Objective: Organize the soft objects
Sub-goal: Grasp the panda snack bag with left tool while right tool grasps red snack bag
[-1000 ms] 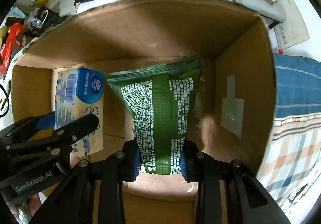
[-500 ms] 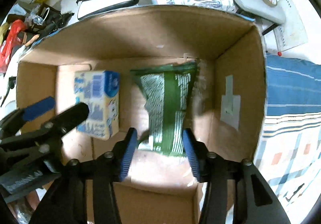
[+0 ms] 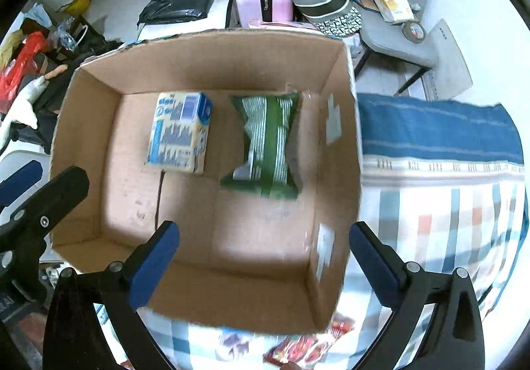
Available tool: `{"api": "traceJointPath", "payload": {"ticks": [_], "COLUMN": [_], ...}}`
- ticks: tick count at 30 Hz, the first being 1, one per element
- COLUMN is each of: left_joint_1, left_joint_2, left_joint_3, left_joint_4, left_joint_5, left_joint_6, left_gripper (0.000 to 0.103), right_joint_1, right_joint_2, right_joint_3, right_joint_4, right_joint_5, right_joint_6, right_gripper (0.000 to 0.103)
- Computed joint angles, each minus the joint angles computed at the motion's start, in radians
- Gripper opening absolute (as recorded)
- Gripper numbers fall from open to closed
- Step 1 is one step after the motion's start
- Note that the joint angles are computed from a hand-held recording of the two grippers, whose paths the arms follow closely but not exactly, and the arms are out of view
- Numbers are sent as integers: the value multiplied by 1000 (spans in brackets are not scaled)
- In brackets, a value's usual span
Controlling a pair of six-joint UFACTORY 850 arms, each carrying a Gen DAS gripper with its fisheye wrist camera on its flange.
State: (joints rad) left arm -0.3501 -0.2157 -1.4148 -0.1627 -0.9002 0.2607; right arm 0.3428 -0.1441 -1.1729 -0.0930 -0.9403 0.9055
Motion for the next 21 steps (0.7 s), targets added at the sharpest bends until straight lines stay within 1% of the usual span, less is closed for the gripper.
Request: {"api": "traceJointPath", "payload": {"ticks": [4, 8, 12, 15, 17, 19, 21], "left_joint_1": [29, 70, 104, 130, 152, 180, 180], "left_joint_2": [87, 207, 289, 335, 348, 359, 367], "left_joint_3": [86, 210, 313, 380, 409, 447, 487], "left_joint_4": [19, 93, 151, 182, 180, 143, 181], "left_joint_5": [6, 59, 81, 91, 77, 56, 52], "left_joint_6": [-16, -29, -29, -33, -34, -4, -39], "left_gripper": [93, 93, 93, 93, 93, 93, 93], "right_joint_1": [60, 134, 218, 270, 301, 326, 348], "right_joint_2": [72, 148, 227, 280, 308, 328, 348], "right_joint_3": [42, 94, 163, 224, 262, 300, 344], "right_joint_4": [-13, -45, -75, -57, -50, -31, 2], "right_joint_5": [0, -4, -15, -11, -12, -15, 4], "right_joint_6": [78, 181, 317, 393, 434, 476, 511], "right_gripper": [103, 103, 103, 103, 103, 103, 103]}}
